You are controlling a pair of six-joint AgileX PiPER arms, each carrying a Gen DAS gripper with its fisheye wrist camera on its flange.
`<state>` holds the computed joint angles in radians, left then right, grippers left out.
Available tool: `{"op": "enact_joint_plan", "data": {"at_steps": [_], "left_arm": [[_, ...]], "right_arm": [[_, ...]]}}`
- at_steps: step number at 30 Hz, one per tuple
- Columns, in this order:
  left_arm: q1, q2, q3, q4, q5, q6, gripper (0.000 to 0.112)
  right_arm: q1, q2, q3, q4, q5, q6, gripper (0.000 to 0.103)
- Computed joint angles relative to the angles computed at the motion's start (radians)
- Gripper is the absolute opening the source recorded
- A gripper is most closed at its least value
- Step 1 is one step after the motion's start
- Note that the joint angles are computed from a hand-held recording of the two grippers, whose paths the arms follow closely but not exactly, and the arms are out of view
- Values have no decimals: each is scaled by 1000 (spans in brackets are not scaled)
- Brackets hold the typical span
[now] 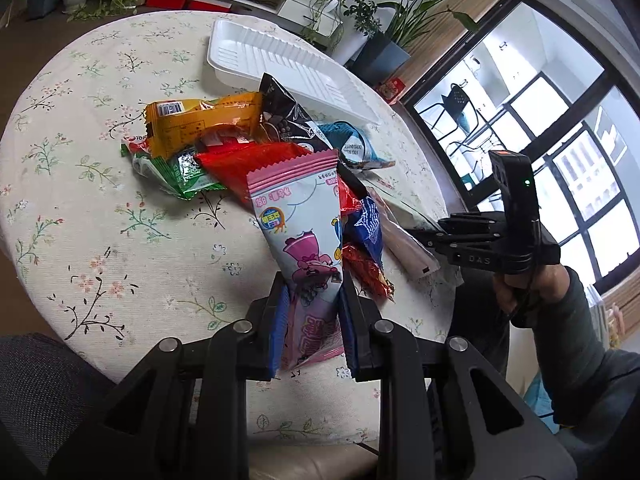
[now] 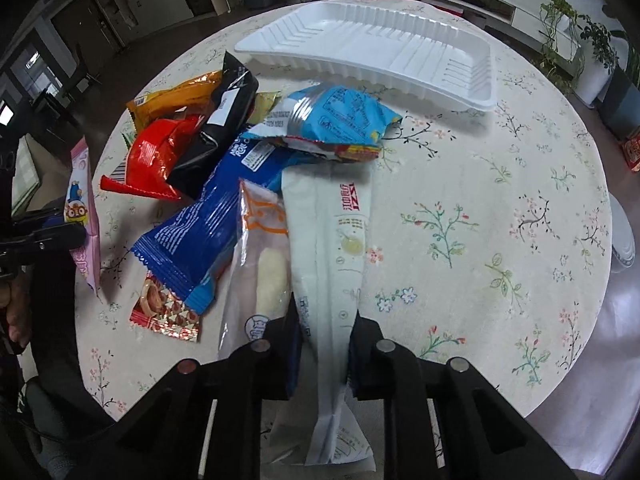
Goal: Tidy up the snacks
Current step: 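Carry both packets to the white tray and release them inside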
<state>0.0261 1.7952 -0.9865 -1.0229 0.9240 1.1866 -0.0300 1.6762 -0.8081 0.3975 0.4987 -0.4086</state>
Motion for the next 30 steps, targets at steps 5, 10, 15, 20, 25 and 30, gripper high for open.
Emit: {"op": "enact_joint_plan", "data": {"at_steps": [5, 10, 15, 20, 25, 30], "left_arm": [[1, 2, -2, -9, 10, 5, 22], [8, -7, -4, -11, 32, 14, 22], [34, -14, -30, -15, 82, 12, 22], [74, 13, -125, 2, 153, -21, 22], [110, 69, -325, 54, 197, -108, 22], [74, 214, -708, 147, 224, -281, 22]], "right_arm": [[-63, -87, 61, 207, 53, -191, 19], [-99, -184, 110, 339, 106, -317, 19], [-221, -257, 154, 532, 199, -492, 19], [-354, -229, 139, 596, 206, -528, 19], [-491, -185, 74, 592, 187, -491, 19], [-534, -104, -86, 575, 141, -398, 19]]}}
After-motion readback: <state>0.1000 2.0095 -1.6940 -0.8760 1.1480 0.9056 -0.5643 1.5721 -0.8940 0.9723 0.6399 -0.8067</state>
